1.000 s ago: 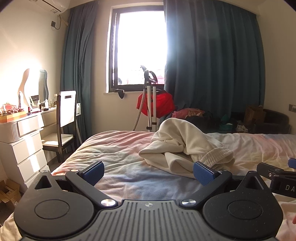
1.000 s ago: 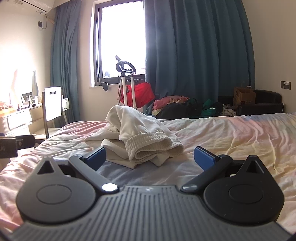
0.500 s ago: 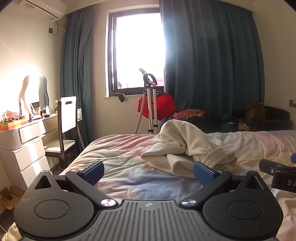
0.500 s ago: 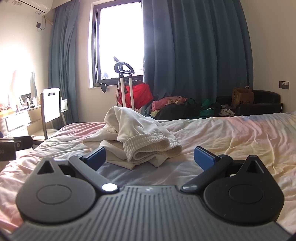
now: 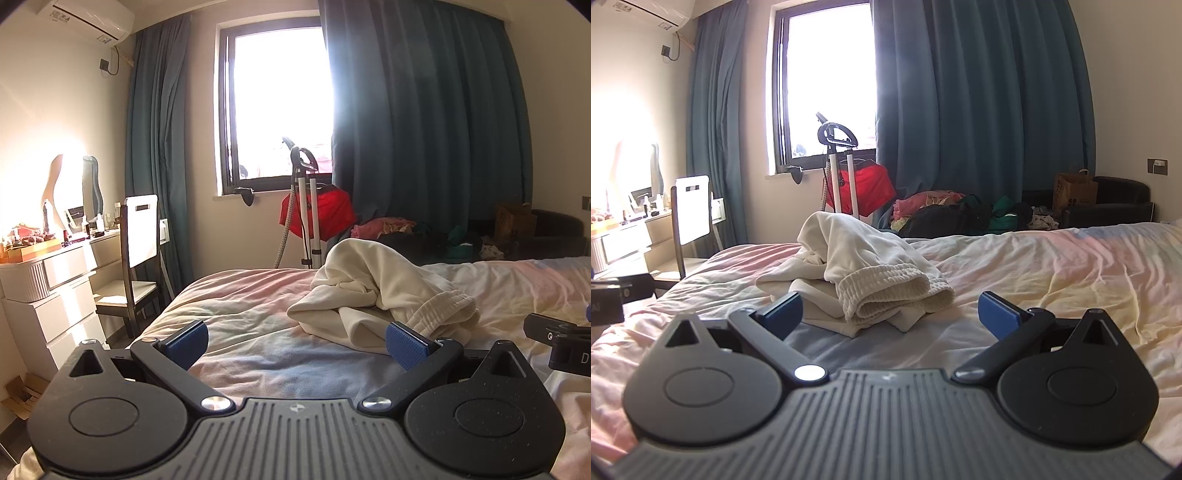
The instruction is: Fold clothes
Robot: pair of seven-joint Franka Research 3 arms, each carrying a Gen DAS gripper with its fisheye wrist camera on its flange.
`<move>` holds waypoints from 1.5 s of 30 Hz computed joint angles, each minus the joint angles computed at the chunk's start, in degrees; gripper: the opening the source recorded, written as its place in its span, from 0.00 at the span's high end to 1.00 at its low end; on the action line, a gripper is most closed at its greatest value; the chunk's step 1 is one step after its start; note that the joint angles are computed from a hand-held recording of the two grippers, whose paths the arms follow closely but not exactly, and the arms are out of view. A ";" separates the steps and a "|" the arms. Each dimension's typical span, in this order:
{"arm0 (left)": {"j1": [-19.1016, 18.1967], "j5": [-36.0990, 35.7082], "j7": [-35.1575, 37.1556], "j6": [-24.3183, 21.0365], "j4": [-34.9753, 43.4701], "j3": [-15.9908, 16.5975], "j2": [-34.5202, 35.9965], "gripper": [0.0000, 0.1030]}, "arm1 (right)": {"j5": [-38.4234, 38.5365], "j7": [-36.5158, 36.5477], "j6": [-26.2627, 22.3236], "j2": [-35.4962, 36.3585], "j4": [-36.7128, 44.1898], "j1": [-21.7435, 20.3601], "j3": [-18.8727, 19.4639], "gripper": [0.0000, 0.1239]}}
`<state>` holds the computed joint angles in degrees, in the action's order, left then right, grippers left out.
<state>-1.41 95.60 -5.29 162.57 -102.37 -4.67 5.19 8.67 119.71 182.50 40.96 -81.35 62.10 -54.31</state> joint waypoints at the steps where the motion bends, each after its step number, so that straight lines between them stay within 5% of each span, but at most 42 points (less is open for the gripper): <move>1: 0.06 -0.02 -0.23 0.20 0.01 0.05 -0.04 0.00 | 0.03 0.01 -0.01 0.02 -0.02 0.07 -0.10 0.17; 35: -0.68 0.73 0.45 -0.86 0.35 -0.09 1.43 0.00 | 0.64 5.24 -0.82 1.02 -1.57 3.42 -5.44 0.17; 45: -4.56 -7.36 21.37 0.72 12.44 1.51 13.85 0.00 | 3.53 11.51 -3.02 2.00 -4.12 6.97 -11.77 0.17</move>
